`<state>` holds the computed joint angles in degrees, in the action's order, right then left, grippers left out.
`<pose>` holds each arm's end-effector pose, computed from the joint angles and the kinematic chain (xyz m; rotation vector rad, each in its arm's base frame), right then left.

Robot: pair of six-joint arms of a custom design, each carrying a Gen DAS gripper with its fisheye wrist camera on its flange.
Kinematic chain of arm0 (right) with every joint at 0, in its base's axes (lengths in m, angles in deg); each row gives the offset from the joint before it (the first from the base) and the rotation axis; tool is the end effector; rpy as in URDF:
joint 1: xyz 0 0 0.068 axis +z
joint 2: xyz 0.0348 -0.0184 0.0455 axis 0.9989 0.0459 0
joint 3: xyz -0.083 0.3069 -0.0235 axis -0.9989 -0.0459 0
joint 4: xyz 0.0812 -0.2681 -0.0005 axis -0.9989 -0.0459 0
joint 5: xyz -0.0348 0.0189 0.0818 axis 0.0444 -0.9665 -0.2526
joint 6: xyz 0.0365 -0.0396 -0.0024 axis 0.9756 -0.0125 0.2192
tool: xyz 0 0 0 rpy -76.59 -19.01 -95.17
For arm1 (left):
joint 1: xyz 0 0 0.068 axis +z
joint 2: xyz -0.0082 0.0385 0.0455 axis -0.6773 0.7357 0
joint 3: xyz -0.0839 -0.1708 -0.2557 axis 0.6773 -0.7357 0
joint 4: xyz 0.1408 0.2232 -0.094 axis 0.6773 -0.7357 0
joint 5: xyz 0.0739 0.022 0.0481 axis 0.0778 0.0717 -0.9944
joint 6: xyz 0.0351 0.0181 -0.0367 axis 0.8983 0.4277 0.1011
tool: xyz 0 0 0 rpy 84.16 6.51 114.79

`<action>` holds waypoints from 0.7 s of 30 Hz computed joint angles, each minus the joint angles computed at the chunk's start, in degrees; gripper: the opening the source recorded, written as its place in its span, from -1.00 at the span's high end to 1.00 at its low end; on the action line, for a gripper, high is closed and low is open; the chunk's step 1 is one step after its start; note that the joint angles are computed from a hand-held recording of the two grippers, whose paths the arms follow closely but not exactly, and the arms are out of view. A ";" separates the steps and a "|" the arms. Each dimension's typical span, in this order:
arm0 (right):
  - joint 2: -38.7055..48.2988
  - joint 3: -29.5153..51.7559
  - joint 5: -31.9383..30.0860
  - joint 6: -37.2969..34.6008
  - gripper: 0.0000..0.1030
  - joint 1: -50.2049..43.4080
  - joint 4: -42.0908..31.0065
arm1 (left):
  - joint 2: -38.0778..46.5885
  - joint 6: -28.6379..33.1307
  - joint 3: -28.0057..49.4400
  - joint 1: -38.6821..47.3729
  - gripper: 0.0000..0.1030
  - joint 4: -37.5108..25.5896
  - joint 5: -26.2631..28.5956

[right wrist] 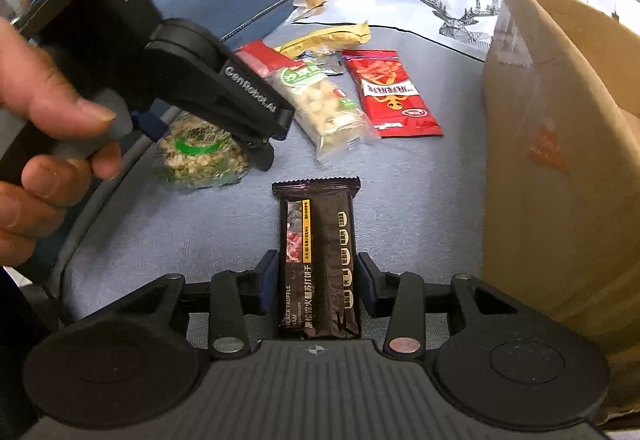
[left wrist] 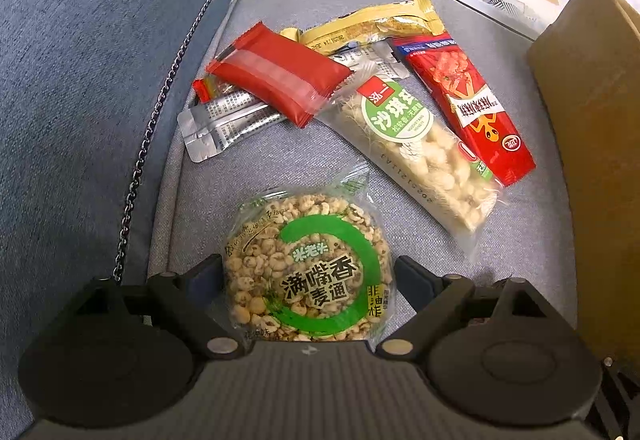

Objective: Organize snacks
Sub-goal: 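Grasp the round green-labelled grain cake with the left tool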

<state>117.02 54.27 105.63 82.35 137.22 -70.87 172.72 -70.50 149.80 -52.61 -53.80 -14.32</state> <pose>0.2189 0.2330 0.0696 0.1332 2.4117 0.1097 0.3916 -0.0706 0.1005 0.5255 2.7530 -0.0627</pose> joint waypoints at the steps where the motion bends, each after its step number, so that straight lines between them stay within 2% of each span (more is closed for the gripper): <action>1: 0.26 0.38 0.18 -0.36 0.14 0.12 -0.39 | 0.06 0.11 0.02 0.01 -0.83 0.07 0.02; 21: 0.35 0.33 2.20 0.05 0.20 1.12 -0.53 | 0.60 1.15 0.48 -0.33 -0.87 0.77 -0.18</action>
<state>117.37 54.60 107.82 82.40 138.35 -71.40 173.32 -69.35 150.28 -52.94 -53.03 -14.50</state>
